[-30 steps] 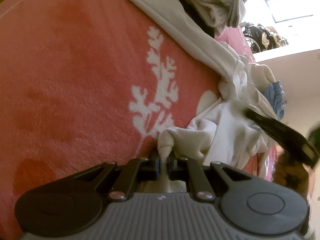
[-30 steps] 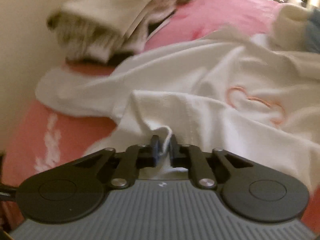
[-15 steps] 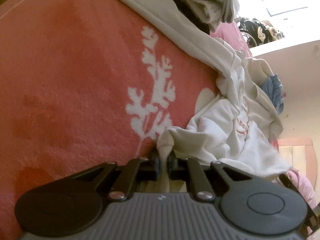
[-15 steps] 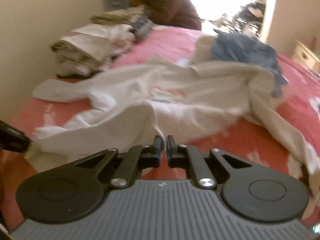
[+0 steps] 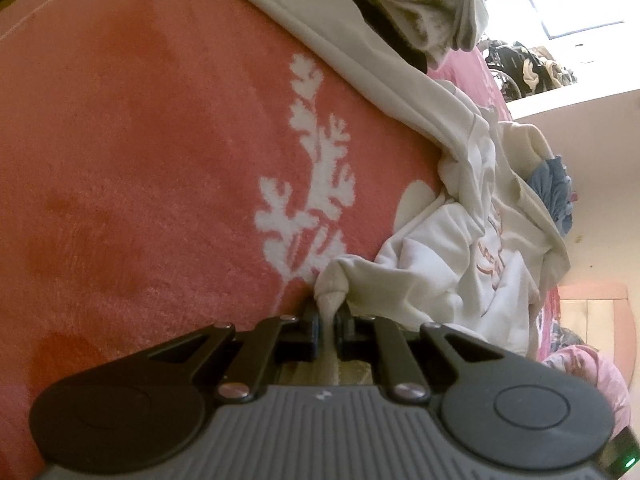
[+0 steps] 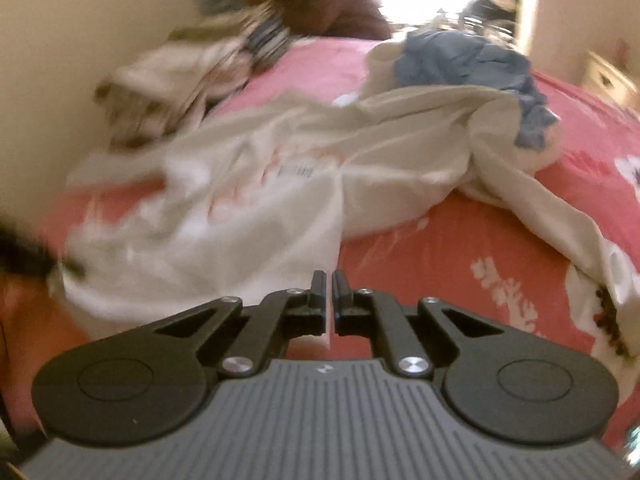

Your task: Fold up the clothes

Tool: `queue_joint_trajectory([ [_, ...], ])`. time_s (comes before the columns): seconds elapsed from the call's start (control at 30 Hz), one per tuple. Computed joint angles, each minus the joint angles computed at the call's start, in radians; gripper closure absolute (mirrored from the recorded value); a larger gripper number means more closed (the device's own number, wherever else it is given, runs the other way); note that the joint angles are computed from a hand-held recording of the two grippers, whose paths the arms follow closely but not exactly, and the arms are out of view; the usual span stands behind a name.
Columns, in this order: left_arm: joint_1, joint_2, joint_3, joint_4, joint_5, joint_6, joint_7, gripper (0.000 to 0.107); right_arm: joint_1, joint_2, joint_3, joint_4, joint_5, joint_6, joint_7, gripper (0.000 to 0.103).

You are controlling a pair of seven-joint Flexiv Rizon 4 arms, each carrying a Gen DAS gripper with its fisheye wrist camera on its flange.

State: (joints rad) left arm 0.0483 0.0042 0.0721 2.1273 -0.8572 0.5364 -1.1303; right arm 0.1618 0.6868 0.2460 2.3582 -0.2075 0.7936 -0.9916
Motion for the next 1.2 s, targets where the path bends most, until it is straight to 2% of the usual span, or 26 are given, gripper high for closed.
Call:
queue_joint_trajectory([
  [0.1,0.000,-0.001,-0.001,-0.002,0.001,-0.002,0.001,0.096,0.034,0.022,-0.003,0.044,0.028,-0.027,-0.056,0.080],
  [0.2,-0.001,0.001,-0.001,0.000,0.000,0.001,-0.002,0.096,0.052,0.007,-0.016,0.081,0.092,0.039,-0.033,0.080],
  [0.47,-0.005,0.000,-0.002,0.002,-0.002,0.007,0.000,0.096,0.020,-0.027,-0.031,0.158,0.176,0.288,0.117,0.079],
  [0.6,-0.006,-0.001,-0.002,0.010,-0.015,0.014,-0.002,0.096,-0.014,-0.085,-0.012,0.162,0.104,0.313,0.131,0.079],
  [0.73,-0.015,0.009,-0.006,0.028,-0.033,0.047,0.010,0.097,-0.050,-0.164,-0.006,0.177,0.063,0.460,0.196,0.079],
  [0.77,-0.021,0.015,-0.008,0.037,-0.036,0.066,0.020,0.098,-0.093,-0.185,0.023,0.168,0.006,0.454,0.230,0.086],
  [0.8,-0.029,0.026,-0.011,0.046,-0.031,0.091,0.036,0.100,-0.157,-0.204,0.069,0.152,-0.090,0.415,0.280,0.096],
  [0.83,-0.037,0.039,-0.013,0.052,-0.017,0.114,0.047,0.100,-0.193,-0.213,0.098,0.137,-0.172,0.369,0.320,0.097],
  [0.9,-0.051,0.065,-0.013,0.061,0.003,0.149,0.062,0.100,-0.217,-0.198,0.143,0.099,-0.306,0.227,0.348,0.099],
  [1.0,-0.058,0.104,0.005,0.066,-0.009,0.135,0.066,0.101,-0.213,-0.127,0.206,0.053,-0.470,-0.009,0.286,0.100],
  [1.07,-0.057,0.137,0.024,0.061,-0.030,0.086,0.083,0.101,-0.185,-0.064,0.236,0.021,-0.512,-0.168,0.204,0.100],
  [1.2,-0.049,0.194,0.057,0.041,-0.019,-0.049,0.112,0.101,-0.107,0.050,0.279,-0.060,-0.485,-0.438,0.058,0.100],
])
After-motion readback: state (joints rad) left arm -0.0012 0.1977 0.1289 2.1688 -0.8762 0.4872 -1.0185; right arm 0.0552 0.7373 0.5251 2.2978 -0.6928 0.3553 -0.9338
